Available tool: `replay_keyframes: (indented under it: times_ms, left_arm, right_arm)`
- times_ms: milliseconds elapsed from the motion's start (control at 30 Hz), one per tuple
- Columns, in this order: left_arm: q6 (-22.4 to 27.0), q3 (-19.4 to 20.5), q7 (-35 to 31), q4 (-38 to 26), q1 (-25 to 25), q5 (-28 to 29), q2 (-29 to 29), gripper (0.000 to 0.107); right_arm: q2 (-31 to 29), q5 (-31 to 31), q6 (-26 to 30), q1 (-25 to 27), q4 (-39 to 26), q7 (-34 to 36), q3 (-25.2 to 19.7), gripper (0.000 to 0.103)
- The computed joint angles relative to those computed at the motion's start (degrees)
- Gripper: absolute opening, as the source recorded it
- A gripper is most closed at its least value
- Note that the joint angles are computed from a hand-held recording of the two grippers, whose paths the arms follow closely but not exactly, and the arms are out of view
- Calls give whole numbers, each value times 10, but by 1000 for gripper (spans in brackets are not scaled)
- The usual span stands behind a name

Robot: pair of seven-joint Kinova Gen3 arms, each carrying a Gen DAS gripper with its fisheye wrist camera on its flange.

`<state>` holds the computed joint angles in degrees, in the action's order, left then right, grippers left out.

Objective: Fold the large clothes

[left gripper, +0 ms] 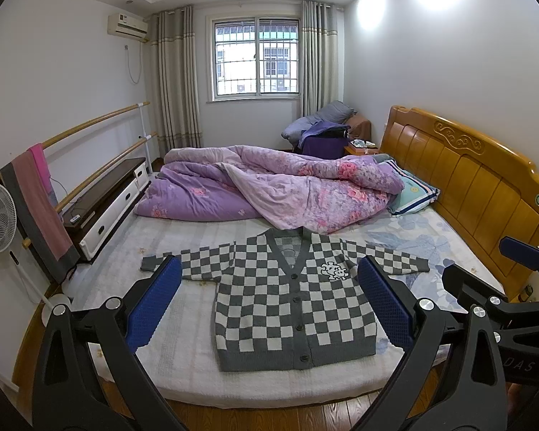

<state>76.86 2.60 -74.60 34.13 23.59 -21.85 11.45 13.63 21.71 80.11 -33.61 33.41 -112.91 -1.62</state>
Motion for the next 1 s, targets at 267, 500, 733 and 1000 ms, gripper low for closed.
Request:
replay_keyframes:
  times_ms: [267, 500, 733, 1000]
  left_arm:
    - [-8, 1, 6, 16, 2, -2, -6, 98]
    - [-7, 4, 6, 15, -1, -3, -5, 98]
    - [-31, 8, 16, 57, -4, -9, -20, 98]
    - [-30, 14, 18, 60, -5, -13, -24, 98]
  right_arm:
    - [-6, -4, -6, 6, 13, -1, -1, 96]
    - [-5, -3, -7, 7, 12, -2, -4, 96]
    - [-3, -5, 5, 7, -2, -1, 0, 96]
    - [-7, -4, 0, 10, 7, -2, -3, 96]
